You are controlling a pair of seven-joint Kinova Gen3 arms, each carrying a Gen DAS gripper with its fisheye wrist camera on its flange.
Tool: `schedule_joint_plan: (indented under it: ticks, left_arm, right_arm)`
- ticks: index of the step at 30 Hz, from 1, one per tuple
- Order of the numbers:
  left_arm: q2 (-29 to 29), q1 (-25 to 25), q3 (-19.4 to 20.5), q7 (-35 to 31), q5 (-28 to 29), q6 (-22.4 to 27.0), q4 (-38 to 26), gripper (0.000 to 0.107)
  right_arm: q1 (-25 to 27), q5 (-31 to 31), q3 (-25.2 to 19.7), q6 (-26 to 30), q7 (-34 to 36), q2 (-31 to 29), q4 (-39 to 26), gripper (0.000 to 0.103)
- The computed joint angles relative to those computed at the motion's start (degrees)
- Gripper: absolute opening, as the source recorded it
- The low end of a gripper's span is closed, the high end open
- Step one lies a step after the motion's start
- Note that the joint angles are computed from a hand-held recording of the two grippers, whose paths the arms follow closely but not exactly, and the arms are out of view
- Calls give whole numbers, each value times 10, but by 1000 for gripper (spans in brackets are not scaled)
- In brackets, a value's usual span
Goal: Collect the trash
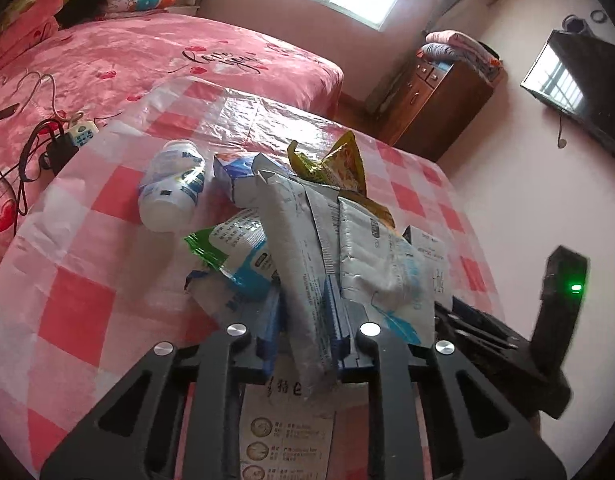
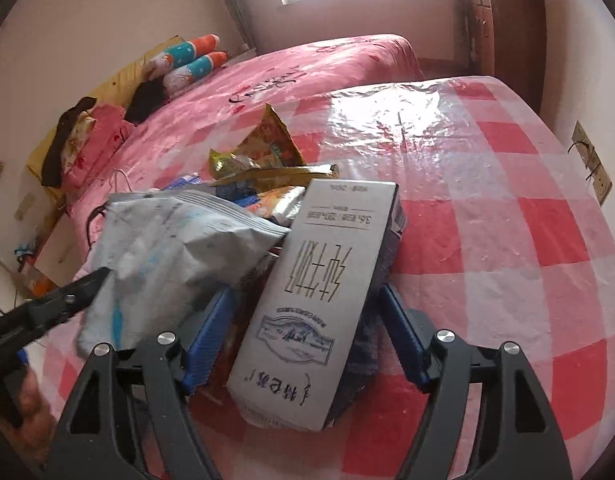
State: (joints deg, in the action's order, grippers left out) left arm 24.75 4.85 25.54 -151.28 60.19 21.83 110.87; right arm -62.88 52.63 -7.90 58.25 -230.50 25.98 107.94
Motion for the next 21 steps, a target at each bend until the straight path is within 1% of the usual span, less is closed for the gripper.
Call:
schedule_joint_plan:
  ticks: [4, 8, 13, 18, 21]
  left_arm:
    - [-8, -23, 14, -45, 39, -1, 16, 20]
    - [-21, -33, 0, -90, 82, 19, 30, 19]
    - [-36, -36, -31, -131, 117, 51, 45, 18]
    - [-53, -45, -66, -166, 149, 98, 63, 16]
    - [-62, -47, -91, -179, 158, 126, 72, 16]
  right_arm:
    - [-11, -12, -4, 27, 10, 7, -13, 66]
    - [-24, -23, -4, 55, 6, 14, -25, 63]
    - [-46, -32, -9, 91, -21, 6, -28, 62]
    - [-67, -36, -20, 138, -41, 2, -38, 62]
    - [-80, -35, -26, 164, -52, 2, -49, 62]
